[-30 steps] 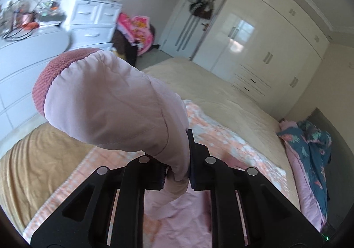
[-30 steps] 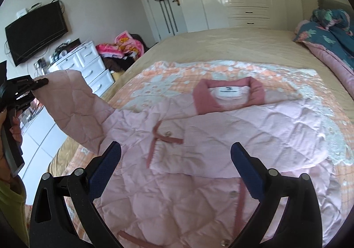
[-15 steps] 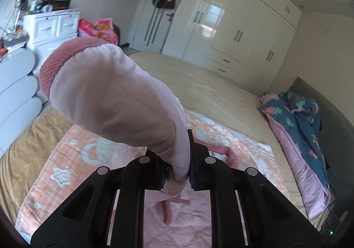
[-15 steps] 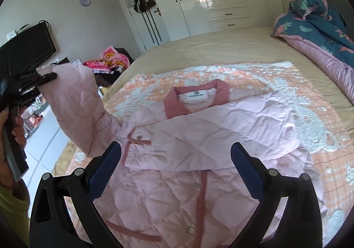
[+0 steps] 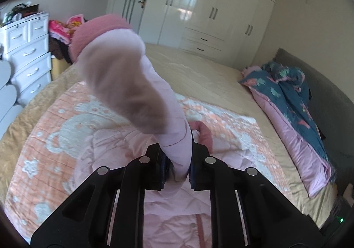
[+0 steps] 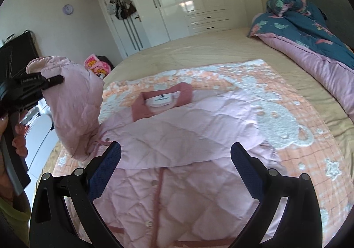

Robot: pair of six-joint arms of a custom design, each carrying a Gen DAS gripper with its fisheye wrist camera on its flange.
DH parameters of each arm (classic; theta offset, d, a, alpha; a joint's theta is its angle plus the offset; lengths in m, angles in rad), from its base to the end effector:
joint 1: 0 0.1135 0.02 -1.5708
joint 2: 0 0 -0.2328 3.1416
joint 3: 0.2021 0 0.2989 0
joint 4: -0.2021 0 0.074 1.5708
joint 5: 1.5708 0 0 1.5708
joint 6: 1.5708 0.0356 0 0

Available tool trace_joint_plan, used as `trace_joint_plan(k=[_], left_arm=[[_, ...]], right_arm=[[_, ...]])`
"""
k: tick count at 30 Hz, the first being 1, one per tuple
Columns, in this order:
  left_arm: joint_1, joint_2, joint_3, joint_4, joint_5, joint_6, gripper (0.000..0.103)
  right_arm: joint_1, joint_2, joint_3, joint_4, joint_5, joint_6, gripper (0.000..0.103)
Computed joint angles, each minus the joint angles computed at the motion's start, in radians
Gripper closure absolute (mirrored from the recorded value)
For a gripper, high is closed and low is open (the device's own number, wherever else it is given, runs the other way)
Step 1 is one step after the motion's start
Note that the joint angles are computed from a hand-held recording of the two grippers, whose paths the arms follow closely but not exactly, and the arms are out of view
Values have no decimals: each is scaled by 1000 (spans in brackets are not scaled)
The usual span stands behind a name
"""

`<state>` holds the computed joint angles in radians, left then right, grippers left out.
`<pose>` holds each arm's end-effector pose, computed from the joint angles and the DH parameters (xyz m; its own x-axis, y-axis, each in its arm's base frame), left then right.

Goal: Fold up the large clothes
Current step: 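Lift the held sleeve with the left gripper and carry it across the jacket body, then lay the sleeve onto the jacket front and open the left gripper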

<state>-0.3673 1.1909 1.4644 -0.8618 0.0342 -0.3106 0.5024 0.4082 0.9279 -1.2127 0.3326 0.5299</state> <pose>0.2707 -0.1055 0.4057 -0.6109 -0.0922 -0.7863 0.2087 0.9393 -0.2723 0.1051 0.0445 0.3346 -0.6019 0.2144 -0.7693 0.0802 0.9746 0.2089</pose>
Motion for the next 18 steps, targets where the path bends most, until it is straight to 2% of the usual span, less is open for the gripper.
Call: trace_joint_plan(k=[4,10,13,18], left_arm=[[-109,26,-22,26,-57,-5,95],[-232,71,-76,63,-116,2,95],[-274,94,-109,76,-134,3,95],[-331,121,-172,101,-159,-9,95]], right_arm=[[-193,-74,-27,-21,-131,-79,4],[-546,-155,-67,-57,-393,-245,4],[-795,-172,-89,-87,-572,-363,4],[-1121,-149,-103,-147,-793,-550,4]])
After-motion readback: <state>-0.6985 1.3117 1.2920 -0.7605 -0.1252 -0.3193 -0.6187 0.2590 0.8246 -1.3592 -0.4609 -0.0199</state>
